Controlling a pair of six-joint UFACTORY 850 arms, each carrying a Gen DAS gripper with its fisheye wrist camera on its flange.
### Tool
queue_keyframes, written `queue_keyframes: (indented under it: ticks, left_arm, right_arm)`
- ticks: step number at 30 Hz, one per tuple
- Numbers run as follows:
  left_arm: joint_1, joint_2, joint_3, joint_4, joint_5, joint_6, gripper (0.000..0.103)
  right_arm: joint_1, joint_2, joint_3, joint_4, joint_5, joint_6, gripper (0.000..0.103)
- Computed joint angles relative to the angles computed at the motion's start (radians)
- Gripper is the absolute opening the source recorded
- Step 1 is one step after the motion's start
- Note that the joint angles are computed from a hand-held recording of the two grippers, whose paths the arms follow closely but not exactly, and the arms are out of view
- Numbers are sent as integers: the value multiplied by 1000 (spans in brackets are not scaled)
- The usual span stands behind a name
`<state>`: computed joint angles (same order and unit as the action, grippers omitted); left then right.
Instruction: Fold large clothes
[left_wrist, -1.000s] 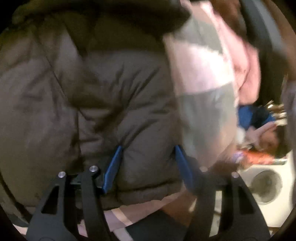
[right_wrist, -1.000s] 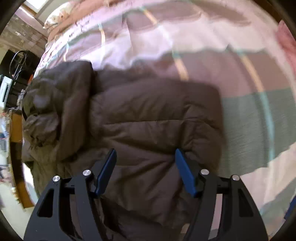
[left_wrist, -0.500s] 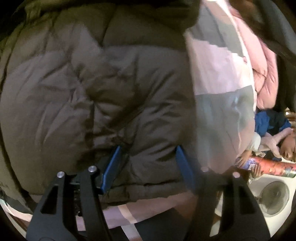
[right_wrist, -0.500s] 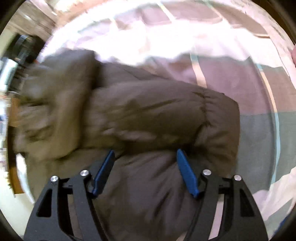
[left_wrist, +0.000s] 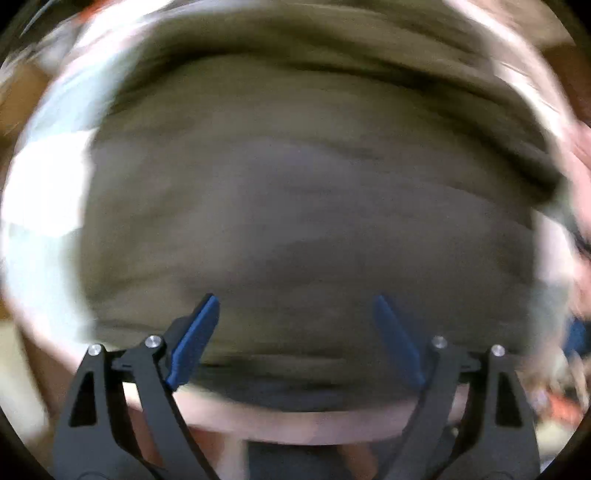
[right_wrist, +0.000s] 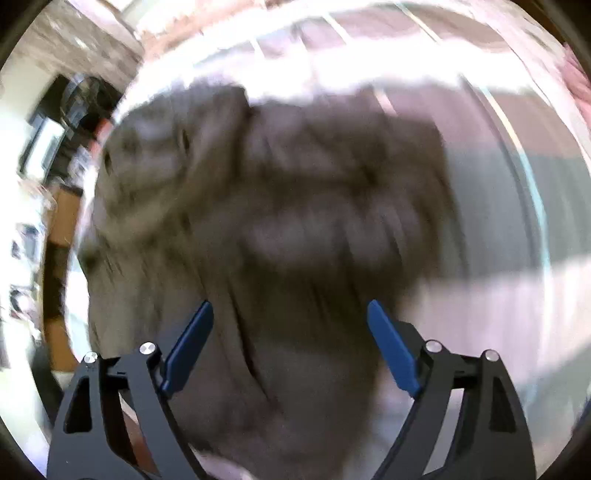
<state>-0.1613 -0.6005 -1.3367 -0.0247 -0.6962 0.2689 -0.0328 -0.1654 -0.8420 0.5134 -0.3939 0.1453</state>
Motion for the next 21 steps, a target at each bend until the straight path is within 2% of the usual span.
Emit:
queue_keyframes:
  ticks: [1, 3, 5, 7, 9, 12, 13, 17, 21]
  left_arm:
    - [52, -30, -41, 86, -10, -97, 87]
    - [114, -70, -92, 144, -35, -175, 87]
    - [174, -117, -151, 122, -91, -185, 87]
    - [222, -171, -209, 30, -177, -128, 87]
    - [239, -203, -236, 4, -219, -96, 87]
    - [250, -233, -263, -37, -252, -40, 87]
    - [253, -242, -274, -45, -254, -24, 87]
    - [257, -293, -333, -40, -294, -2, 87]
    - [262, -334, -388, -46, -332, 29, 90]
  right_arm:
    - [27, 5, 35, -18, -46, 34, 86]
    - [54, -3, 104, 65, -115, 13, 86]
    - [89, -24, 148, 171, -144, 7, 86]
    - [116, -34, 191, 305, -131, -30, 86]
    - [132, -49, 226, 496, -105, -109, 86]
    - [147, -76, 250, 700, -131, -229, 86]
    - [151, -80, 255, 727, -133, -252, 86]
    - [181, -102, 216, 652, -124, -171, 86]
    - [189, -83, 242, 707, -122, -151, 89]
